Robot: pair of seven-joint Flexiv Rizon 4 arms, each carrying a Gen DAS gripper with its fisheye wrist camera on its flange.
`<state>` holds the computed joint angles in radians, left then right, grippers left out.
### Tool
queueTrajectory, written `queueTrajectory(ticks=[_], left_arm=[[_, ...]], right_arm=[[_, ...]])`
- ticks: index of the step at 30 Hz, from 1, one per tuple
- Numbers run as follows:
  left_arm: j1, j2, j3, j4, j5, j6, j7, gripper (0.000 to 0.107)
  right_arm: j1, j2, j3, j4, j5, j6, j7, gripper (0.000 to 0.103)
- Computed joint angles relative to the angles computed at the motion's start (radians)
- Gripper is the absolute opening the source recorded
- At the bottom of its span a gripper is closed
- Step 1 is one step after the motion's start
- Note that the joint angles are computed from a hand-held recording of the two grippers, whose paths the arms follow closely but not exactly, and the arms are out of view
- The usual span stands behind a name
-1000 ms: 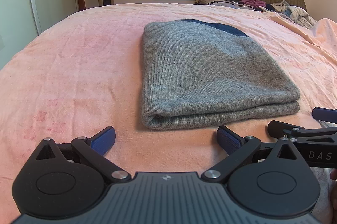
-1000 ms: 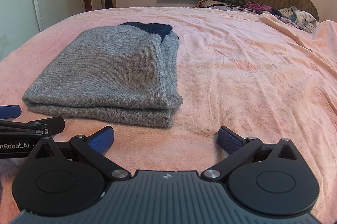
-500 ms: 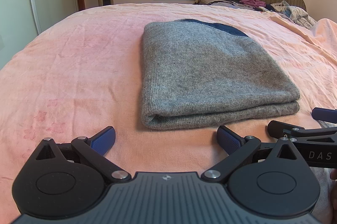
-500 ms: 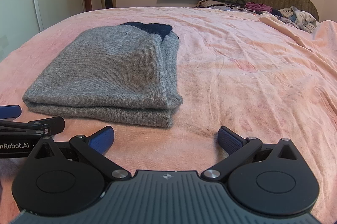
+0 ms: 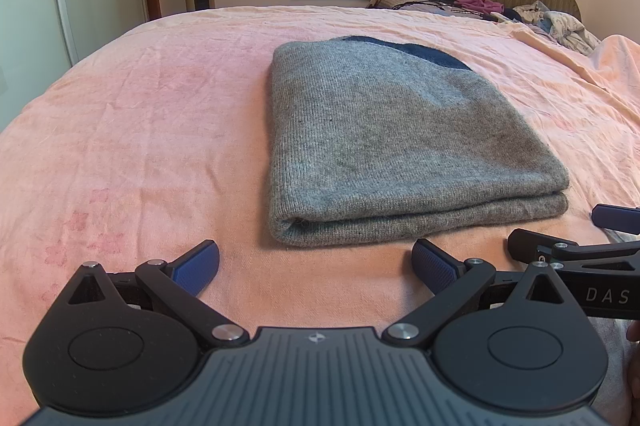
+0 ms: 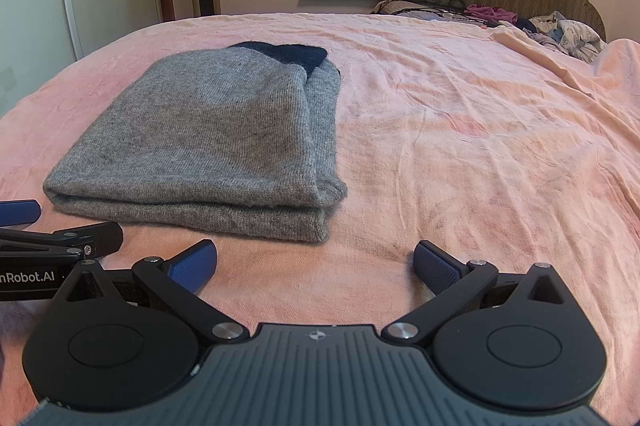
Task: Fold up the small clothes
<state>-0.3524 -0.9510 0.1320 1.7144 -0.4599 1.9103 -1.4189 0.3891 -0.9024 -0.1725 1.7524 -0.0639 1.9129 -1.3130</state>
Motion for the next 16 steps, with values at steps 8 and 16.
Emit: queueTrajectory(ticks=[8, 16], left_arm=[[-0.032, -0.002, 0.037, 0.001, -0.024, -0.008, 0.002, 0.103], [0.005, 0.023, 0.011, 0.025, 0.015, -0.003, 0.017, 0.103]], right_arm=[[0.001, -0.001, 0.000, -0.001, 0.002, 0.000, -0.001, 0.103], [-0.022, 0.005, 0.024, 0.004, -0.011, 0.006, -0.005, 0.103]])
